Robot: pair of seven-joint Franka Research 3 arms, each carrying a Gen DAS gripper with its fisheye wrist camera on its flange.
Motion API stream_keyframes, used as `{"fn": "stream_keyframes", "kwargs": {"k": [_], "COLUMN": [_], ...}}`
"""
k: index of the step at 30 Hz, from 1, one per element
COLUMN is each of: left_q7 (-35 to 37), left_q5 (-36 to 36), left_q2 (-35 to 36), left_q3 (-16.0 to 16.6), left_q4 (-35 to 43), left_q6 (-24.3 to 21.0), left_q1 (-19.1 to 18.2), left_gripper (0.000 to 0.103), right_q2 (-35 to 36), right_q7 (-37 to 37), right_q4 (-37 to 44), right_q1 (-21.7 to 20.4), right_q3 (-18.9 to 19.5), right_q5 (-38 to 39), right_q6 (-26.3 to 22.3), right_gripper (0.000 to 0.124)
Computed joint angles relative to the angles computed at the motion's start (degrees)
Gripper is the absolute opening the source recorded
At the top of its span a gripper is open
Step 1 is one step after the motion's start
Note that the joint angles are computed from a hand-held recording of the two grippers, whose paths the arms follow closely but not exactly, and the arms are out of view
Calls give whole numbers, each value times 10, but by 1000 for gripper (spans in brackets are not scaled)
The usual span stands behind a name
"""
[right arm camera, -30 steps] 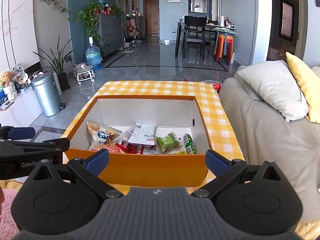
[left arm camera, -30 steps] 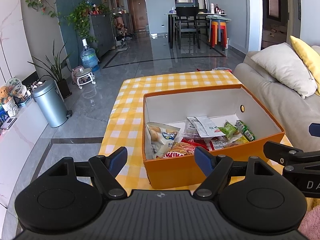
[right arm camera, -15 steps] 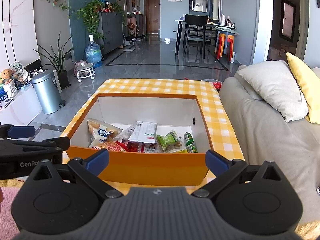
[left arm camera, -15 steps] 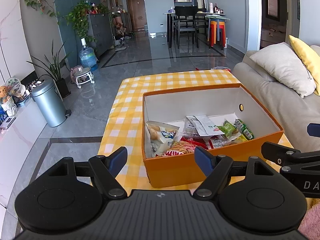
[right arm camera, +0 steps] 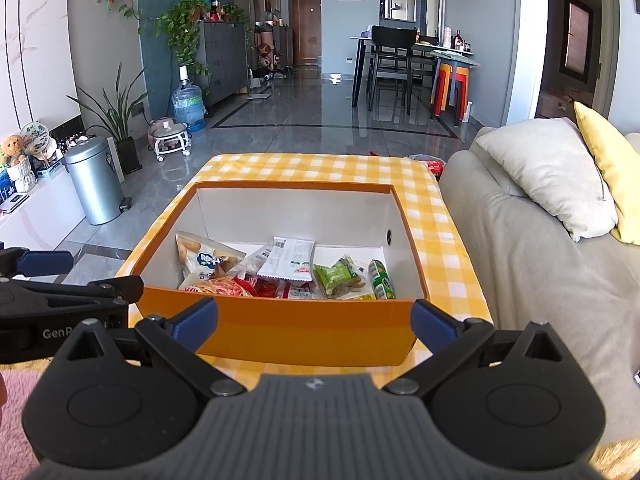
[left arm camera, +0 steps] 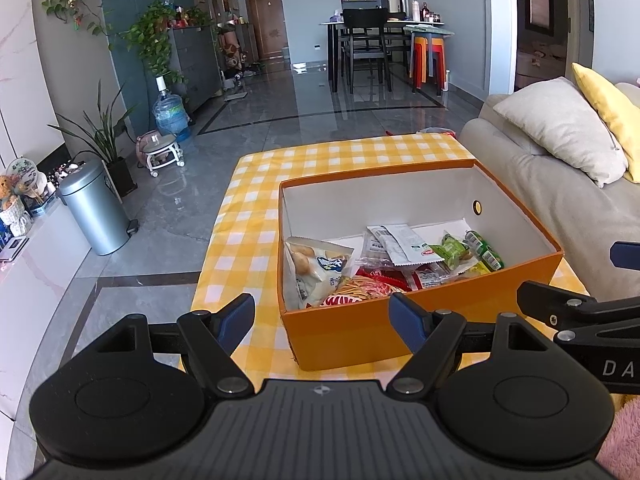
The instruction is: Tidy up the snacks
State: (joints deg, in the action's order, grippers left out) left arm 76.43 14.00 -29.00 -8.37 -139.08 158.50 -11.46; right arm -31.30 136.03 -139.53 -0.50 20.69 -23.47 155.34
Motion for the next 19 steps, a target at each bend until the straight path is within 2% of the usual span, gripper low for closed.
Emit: {"fn": "stream_keyframes", "kwargs": {"k": [19], "left_q7": [17], "left_q5": [-22], "left_q2": [-5], "left_q3": [12], "left_q4": [-5], "left_q6": [7], "left_q1": [-10], "left_gripper": [90], "right_q2": [2], "right_q7": [-1], "right_q4": [-2], "right_q1": [7], "right_q3": [-5], "right_q5": [3], "right_q6": [-7], "right_gripper": [99]}}
